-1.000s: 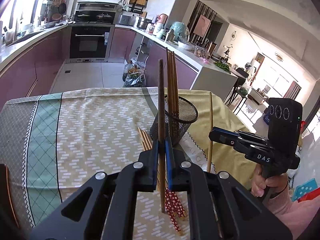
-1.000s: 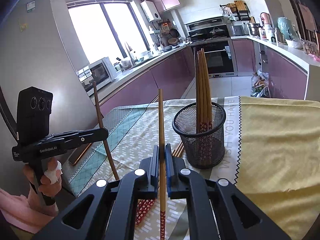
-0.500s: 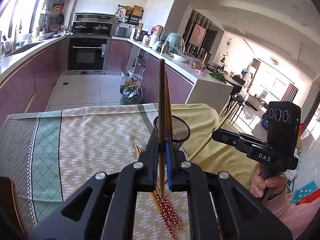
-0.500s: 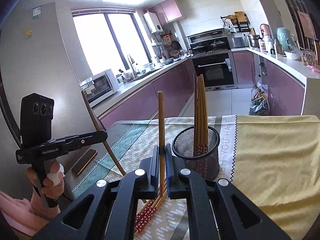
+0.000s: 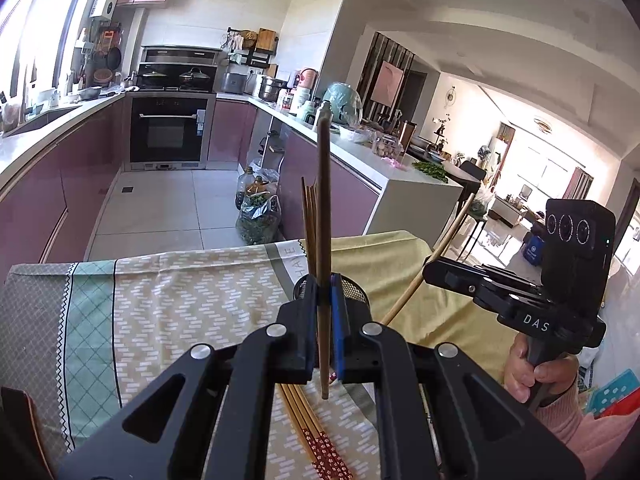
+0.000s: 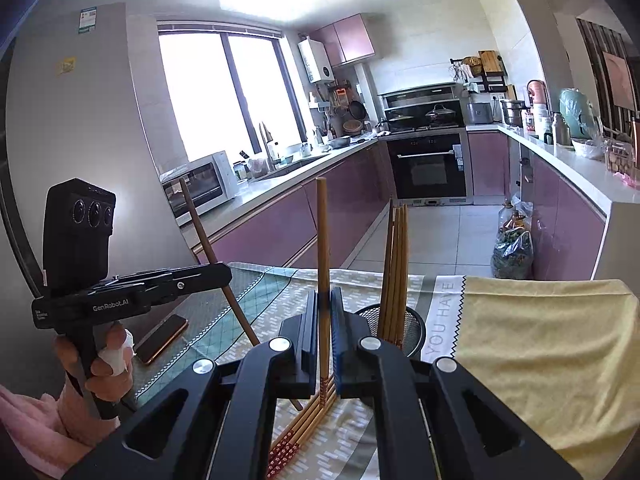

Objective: Organize utensils
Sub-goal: 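Lift the right gripper's chopstick upright over the mesh cup while the left gripper lifts its own, then lower the right gripper's chopstick into the mesh cup and open while the left gripper releases its own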

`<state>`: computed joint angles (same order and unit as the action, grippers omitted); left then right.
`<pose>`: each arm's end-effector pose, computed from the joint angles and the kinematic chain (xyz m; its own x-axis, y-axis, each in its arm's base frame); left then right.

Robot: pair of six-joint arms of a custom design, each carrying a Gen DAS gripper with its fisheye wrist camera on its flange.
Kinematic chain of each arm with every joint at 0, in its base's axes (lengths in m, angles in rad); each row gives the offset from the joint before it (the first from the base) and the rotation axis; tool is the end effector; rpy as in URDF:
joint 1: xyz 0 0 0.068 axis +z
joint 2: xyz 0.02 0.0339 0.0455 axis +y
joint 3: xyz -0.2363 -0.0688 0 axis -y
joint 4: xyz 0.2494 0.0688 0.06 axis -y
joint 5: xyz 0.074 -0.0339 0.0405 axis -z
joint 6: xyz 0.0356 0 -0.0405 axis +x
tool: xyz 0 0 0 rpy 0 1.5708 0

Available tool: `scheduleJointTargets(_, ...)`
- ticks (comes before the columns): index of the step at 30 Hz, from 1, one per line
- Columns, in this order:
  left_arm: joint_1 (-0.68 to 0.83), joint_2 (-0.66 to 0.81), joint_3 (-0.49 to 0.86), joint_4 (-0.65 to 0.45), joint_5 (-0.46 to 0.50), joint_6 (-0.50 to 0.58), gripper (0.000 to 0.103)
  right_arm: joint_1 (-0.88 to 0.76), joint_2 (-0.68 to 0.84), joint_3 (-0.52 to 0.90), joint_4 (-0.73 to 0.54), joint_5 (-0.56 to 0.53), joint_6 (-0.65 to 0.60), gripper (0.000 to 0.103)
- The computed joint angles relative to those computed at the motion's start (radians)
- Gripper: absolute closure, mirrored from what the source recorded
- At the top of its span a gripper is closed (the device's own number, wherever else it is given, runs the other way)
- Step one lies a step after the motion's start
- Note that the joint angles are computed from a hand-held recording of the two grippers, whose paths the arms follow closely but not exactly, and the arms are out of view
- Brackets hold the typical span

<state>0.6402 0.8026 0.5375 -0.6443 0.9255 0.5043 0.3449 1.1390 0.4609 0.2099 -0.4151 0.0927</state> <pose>0.1540 0.0792 0.2007 -0.5375 -0.0380 -0.8424 0.3358 0.9067 -0.2552 0.2286 0.0974 0.1703 -0.4829 -0.0835 -0.8717 -0.6060 0.7505 0.2638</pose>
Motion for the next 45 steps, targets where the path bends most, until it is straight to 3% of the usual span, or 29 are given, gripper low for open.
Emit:
scheduleJointTargets(19,-0.208,-0.049,0.075,0.172,-0.117,-0.233,0.096,-0.042,-0.010,0.113,-0.061,0.016,-0.061,0.098)
scheduleJointTargets(27,-0.334,-0.050,0.057,0.271,-0.268,-0.298,0.096,-0.037,0.068,0.173,-0.056,0.050,-0.077,0.098)
scheduleJointTargets(38,-0.467,0.074,0.053,0.295,-0.437,-0.263,0.096,-0.022,0.242,0.263,-0.087,0.073,-0.096,0.098)
scheduleJointTargets(45,-0.486,0.234,0.075,0.303,-0.472,-0.204,0.096,-0.012,0.362,0.351,-0.150,0.085,-0.104,0.098)
